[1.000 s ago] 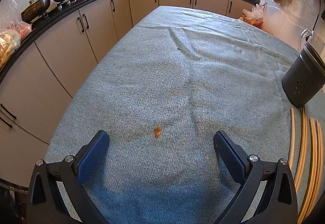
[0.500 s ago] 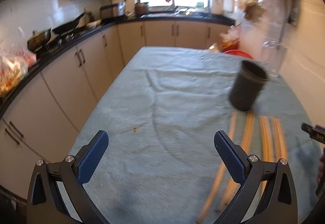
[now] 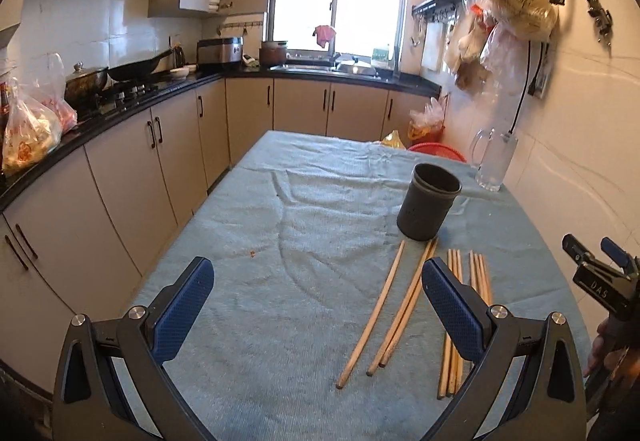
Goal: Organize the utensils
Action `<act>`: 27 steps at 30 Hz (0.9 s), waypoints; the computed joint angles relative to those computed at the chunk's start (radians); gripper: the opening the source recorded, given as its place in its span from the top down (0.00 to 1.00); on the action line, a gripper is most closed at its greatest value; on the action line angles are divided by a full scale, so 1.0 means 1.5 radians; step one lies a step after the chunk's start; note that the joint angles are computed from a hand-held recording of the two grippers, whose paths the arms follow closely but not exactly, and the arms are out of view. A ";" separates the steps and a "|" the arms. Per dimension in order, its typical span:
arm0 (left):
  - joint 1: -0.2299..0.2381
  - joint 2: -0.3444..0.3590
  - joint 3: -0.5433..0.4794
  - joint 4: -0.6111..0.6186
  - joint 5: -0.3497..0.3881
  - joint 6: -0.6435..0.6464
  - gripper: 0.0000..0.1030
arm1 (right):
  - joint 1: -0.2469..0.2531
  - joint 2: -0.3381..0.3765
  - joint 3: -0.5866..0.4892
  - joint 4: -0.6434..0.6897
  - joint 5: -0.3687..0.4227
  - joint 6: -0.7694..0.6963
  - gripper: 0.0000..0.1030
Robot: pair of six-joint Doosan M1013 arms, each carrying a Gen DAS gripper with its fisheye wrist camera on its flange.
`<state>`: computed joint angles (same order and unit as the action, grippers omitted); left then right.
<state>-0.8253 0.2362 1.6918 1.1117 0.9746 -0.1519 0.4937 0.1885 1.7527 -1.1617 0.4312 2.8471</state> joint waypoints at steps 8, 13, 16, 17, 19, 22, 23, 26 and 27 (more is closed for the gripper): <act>-0.037 -0.008 0.009 0.063 0.046 -0.021 0.00 | 0.012 -0.023 0.021 -0.013 0.000 0.016 0.05; -0.048 -0.013 0.014 0.077 0.064 -0.029 0.00 | 0.018 -0.038 0.035 -0.052 0.002 0.051 0.05; -0.055 -0.018 0.019 0.089 0.074 -0.035 0.00 | 0.021 -0.046 0.043 -0.078 0.005 0.083 0.04; -0.057 -0.018 0.020 0.092 0.078 -0.037 0.00 | 0.022 -0.049 0.046 -0.088 0.007 0.095 0.04; -0.060 -0.020 0.022 0.096 0.083 -0.040 0.00 | 0.024 -0.055 0.051 -0.113 0.010 0.121 0.03; -0.063 -0.025 0.027 0.101 0.081 -0.046 0.00 | 0.028 -0.061 0.059 -0.161 0.019 0.167 0.01; -0.064 -0.025 0.028 0.103 0.080 -0.047 0.00 | 0.029 -0.063 0.062 -0.176 0.021 0.180 0.01; -0.065 -0.024 0.027 0.107 0.082 -0.039 0.00 | 0.032 -0.067 0.068 -0.204 0.027 0.204 0.01; -0.065 -0.023 0.027 0.107 0.082 -0.035 0.00 | 0.033 -0.068 0.071 -0.220 0.029 0.221 0.01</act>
